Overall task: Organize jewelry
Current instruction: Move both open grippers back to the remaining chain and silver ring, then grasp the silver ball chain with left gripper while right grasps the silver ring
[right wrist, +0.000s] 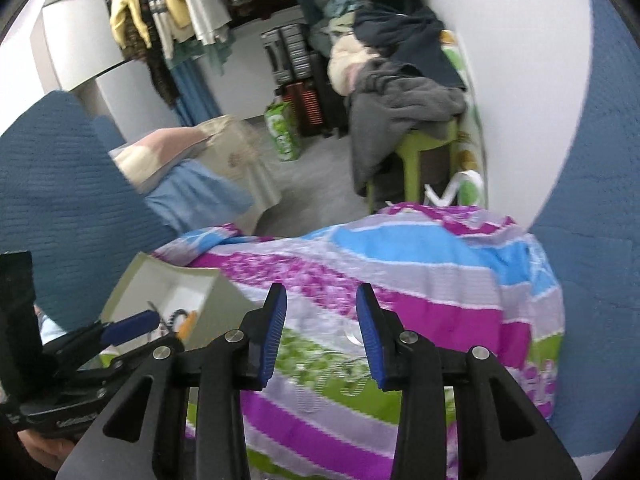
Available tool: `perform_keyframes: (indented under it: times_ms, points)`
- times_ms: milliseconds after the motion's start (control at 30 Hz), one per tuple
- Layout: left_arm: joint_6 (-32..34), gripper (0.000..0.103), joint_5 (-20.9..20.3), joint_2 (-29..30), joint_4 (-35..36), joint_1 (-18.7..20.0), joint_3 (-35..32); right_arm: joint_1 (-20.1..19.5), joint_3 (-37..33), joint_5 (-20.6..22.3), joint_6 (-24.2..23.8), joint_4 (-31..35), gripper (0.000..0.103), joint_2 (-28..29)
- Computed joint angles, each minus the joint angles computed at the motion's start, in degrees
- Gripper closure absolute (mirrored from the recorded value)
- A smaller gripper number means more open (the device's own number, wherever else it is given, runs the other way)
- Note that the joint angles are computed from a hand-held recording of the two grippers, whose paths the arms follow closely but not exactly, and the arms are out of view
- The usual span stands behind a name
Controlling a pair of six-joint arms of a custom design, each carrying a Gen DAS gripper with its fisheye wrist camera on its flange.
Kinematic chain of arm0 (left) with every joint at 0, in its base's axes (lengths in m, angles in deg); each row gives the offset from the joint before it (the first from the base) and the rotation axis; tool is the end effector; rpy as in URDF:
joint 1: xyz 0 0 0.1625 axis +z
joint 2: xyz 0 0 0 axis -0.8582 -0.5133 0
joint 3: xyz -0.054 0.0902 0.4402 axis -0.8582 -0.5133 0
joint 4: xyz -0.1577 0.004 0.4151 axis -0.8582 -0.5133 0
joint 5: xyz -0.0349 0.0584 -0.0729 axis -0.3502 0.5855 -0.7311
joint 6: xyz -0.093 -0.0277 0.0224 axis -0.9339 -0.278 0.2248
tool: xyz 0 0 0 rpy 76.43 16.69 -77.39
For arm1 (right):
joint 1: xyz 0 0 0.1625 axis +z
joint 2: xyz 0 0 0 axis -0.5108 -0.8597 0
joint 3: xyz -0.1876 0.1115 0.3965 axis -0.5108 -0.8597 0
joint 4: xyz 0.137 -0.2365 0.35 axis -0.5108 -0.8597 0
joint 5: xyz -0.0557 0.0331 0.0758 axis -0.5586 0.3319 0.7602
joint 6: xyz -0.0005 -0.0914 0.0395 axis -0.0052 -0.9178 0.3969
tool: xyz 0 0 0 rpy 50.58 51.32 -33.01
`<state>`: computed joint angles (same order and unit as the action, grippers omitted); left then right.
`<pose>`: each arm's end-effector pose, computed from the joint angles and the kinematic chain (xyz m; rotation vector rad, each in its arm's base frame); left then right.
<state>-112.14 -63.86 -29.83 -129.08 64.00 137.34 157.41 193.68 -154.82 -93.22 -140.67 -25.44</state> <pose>-0.2843 -0.2292 0.2853 0.1736 2.4869 -1.0017 0.3436 -0.3141 0.2753 0.8580 -2.5712 0.6804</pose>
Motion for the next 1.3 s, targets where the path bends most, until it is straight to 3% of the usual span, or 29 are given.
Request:
perform_keyframes:
  times_ms: [333, 367, 567, 933, 1200, 1300]
  points:
    - [9.48, 0.045, -4.70, 10.34, -21.23, 5.76, 6.00, -10.29, 5.38, 2.20, -7.05, -4.71, 0.069, 0.31]
    - [10.13, 0.049, -5.01, 11.04, -22.67, 6.32, 6.62, -11.25, 5.86, 2.74, -7.82, -5.23, 0.070, 0.52]
    - [13.79, 0.055, -7.10, 16.25, -27.82, 10.95, 8.35, -15.89, 6.57, 4.57, -11.98, -7.80, 0.082, 5.34]
    - [16.68, 0.058, -6.17, 18.60, -32.36, 16.01, 9.60, -18.09, 3.52, 2.51, -19.04, -12.79, 0.084, 15.05]
    - [18.55, 0.061, -6.08, 21.13, -31.82, 16.89, 8.95, -16.94, 3.36, -2.31, -26.32, -17.23, 0.092, 19.14]
    - [17.94, 0.061, -5.81, 21.53, -30.36, 17.09, 8.98, -16.71, 3.19, -2.92, -26.19, -16.99, 0.098, 19.35]
